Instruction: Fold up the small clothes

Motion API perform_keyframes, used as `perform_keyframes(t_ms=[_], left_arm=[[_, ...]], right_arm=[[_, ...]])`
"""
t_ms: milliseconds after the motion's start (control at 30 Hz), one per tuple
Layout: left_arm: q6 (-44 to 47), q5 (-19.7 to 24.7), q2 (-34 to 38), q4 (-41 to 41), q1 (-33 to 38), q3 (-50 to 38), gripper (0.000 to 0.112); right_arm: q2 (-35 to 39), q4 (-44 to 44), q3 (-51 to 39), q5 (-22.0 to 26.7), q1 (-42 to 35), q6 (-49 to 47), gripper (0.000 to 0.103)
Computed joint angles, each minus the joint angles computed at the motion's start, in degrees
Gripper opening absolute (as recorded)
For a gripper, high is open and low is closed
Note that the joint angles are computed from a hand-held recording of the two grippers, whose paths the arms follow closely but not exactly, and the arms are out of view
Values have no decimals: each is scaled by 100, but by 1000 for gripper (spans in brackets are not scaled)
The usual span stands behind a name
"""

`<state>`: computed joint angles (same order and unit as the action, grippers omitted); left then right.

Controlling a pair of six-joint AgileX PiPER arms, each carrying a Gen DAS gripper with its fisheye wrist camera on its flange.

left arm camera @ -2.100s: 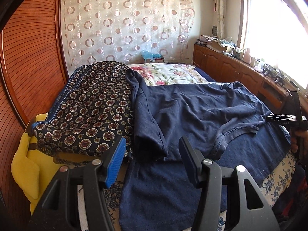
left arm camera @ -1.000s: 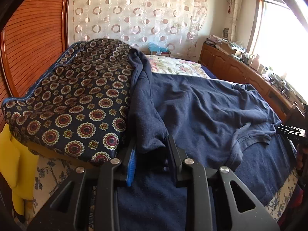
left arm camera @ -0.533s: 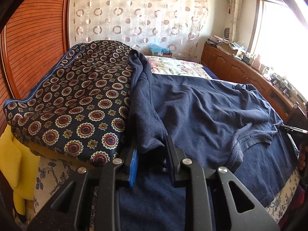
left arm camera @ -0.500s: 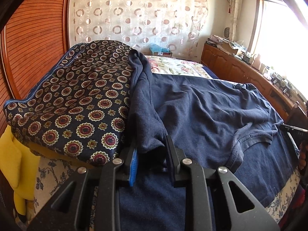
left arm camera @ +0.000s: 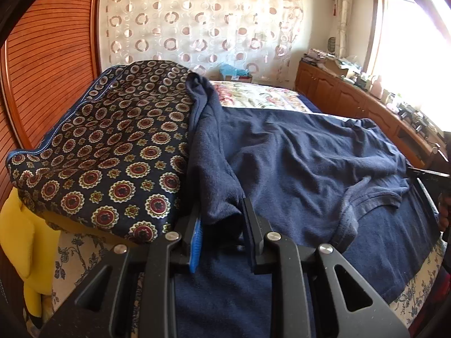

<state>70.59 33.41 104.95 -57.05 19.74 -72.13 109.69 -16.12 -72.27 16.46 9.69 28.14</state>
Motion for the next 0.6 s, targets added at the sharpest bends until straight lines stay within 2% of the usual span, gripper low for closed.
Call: perform_keyframes(t_ms=[33, 100, 233, 300, 533, 600], left_arm=[[70, -14, -19, -43, -1, 20, 5], [265, 105, -63, -151, 53, 46, 3], [557, 559, -350, -563, 338, 111, 2], [588, 740, -518, -651, 463, 122, 2], [582, 1459, -802, -823, 996, -41, 1], [657, 1655, -842, -841, 1173, -24, 1]], right_arm=[[15, 110, -8, -5, 16, -176, 9], [-13, 13, 61, -102, 62, -205, 6], [-338, 84, 402, -504, 76, -366, 5], [-530, -218, 520, -625, 97, -83, 4], [-1319, 315, 868, -819, 78, -677, 4], [-1588, 233, 1020, -827, 111, -637, 4]])
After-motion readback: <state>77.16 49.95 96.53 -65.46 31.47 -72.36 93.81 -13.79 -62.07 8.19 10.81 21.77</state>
